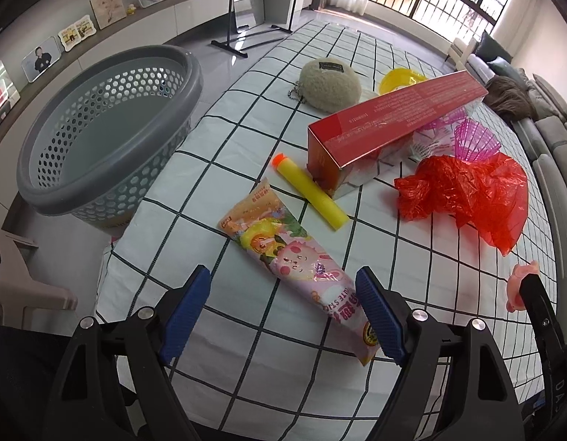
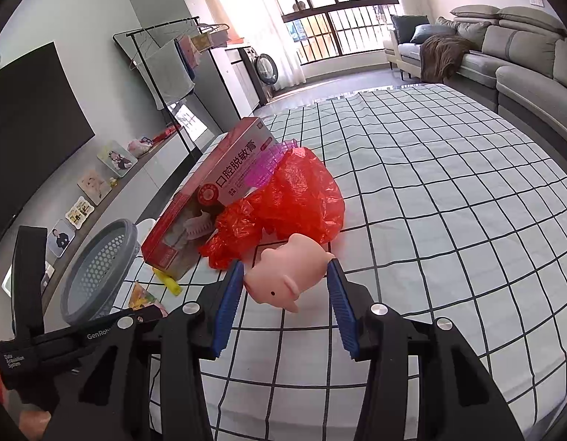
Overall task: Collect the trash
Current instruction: 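Grasp the pink snack packet with the left tool while the right tool holds the pig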
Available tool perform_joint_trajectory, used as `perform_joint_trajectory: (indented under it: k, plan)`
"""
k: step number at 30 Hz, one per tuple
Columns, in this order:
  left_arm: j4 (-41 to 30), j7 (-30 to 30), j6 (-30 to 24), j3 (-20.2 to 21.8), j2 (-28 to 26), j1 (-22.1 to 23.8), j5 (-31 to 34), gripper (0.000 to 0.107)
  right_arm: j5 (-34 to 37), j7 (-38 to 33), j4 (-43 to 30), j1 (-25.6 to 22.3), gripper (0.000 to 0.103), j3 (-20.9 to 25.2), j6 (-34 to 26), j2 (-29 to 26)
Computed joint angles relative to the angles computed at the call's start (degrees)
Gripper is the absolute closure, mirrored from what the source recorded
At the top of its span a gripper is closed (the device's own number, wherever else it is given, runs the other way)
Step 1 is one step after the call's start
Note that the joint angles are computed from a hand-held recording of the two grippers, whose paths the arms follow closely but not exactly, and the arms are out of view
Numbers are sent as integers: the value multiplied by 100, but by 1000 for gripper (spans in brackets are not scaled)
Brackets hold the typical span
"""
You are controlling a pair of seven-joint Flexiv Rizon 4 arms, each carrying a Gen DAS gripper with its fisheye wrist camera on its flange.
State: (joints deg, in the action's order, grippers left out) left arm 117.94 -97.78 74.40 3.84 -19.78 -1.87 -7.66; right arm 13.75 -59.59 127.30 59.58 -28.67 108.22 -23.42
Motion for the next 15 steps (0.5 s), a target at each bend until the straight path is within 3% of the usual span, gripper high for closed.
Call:
perform_joint_trajectory:
  k: [6,14,15]
  plan:
    - [-168,-249,-212,164,-106,-196,333,28,43,2,28,48,57,-49,18,17]
    - [-164,-169,-75,100,-120,-170,516,62,61,-11,54,104,57,-94,8,37]
    - [-116,-76,-37,41,-95,-124,460,73,54,-17,51,117,57,-114,-5,39]
